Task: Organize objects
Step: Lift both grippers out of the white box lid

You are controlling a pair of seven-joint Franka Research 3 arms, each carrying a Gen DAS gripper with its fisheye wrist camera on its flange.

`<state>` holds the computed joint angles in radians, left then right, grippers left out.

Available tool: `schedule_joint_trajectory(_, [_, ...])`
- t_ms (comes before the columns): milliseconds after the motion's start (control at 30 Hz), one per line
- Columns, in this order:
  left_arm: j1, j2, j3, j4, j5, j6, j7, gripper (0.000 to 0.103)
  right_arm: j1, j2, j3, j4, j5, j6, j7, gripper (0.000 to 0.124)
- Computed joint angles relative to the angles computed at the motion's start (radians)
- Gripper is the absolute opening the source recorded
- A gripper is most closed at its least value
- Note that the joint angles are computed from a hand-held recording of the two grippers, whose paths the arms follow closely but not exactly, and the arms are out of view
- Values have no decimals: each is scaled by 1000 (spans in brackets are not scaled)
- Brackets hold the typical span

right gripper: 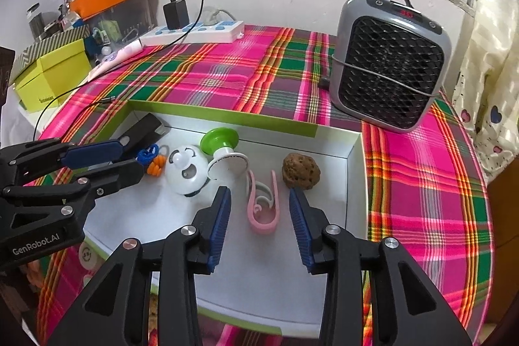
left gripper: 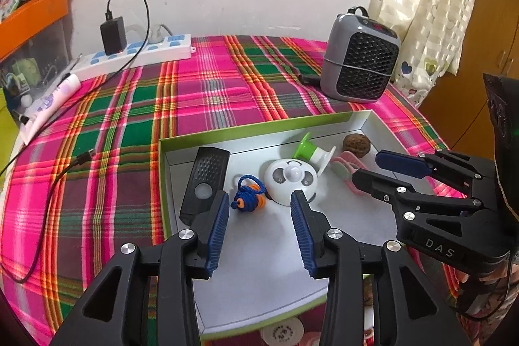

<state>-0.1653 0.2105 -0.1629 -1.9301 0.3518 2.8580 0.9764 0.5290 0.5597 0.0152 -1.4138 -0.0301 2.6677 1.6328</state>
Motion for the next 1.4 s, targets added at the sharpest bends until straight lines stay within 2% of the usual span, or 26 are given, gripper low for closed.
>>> schedule_joint_trajectory(400, [-2,-81,-1,-93,23,36,-43,38,21,-90,-11,-131,-29,80,57,39])
schedule_joint_trajectory(900, [10,-218,-12,-264,98,109,-180,39,32,-240,-3,-371,-69,214,135,39])
schedule_joint_trajectory(1200, [-12,-265,-36,-347,-18,136,-111,41,33,-306,15,-488,-76,259,148,39])
schedule_joint_trajectory(1400, [-30,-263,-47,-347,-50,114,-87,42,27,-343,22,-553,-84,294,166,39])
